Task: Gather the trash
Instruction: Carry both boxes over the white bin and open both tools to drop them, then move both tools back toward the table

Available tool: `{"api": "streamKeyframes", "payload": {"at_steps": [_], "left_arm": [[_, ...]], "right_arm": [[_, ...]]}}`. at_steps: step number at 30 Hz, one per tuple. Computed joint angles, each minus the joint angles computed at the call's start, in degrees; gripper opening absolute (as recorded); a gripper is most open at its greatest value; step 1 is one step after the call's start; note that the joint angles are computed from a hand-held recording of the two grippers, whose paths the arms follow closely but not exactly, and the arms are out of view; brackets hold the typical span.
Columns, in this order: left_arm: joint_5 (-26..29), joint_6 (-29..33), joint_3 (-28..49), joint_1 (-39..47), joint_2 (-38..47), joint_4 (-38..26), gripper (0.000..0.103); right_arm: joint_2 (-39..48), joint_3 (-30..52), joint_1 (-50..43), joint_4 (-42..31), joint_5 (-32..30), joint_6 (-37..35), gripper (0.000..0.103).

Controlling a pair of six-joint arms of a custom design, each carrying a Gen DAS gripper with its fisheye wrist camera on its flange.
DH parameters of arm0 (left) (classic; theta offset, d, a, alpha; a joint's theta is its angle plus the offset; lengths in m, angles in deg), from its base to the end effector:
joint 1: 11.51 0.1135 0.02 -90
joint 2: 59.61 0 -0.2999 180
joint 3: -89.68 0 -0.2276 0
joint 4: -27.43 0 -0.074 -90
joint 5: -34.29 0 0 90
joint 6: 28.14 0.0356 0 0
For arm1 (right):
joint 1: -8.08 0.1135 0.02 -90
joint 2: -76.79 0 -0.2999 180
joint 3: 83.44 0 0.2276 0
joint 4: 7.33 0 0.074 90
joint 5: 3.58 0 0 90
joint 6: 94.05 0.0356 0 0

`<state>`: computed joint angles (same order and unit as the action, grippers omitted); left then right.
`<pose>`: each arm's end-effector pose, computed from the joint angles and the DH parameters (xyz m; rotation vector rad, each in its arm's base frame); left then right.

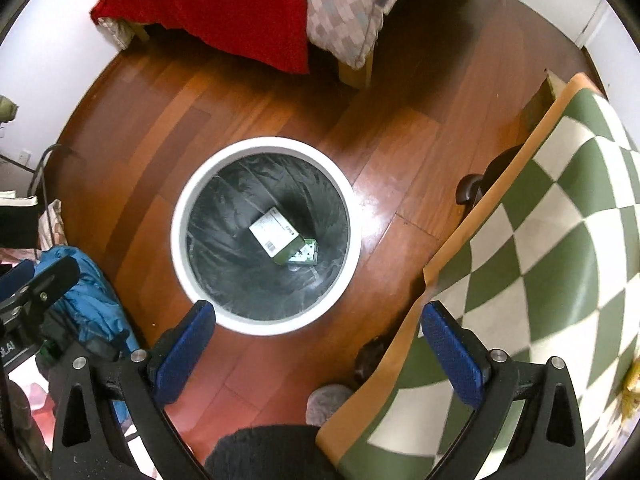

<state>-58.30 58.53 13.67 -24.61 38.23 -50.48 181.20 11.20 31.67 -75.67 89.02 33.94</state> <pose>0.3135 -0.0713 0.3309 0.2300 2.8108 -0.0016 0.3136 0.1352 0.2581 0.3752 2.9145 0.0994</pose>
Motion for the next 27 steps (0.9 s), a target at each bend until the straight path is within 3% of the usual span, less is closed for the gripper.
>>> {"api": "streamKeyframes", "payload": {"at_steps": [14,20,27], "left_arm": [[-4.4,-5.2,6.7,-8.7,-15.9,-11.9,0.1],[-11.5,-12.4,13.4,-18.4,-18.4,-18.5,0.1],[-22.4,-26.3,21.2,-38.6,-15.6,-25.4,0.1]], "right_arm": [[-20.2,4.6,7.5,-14.0,6.0,5.3,0.103],[-29.8,7.3,11.3,-20.8,9.9,10.1,0.103],[-41.0,10.0,17.6,-30.6,14.9,20.1,0.103]]}}
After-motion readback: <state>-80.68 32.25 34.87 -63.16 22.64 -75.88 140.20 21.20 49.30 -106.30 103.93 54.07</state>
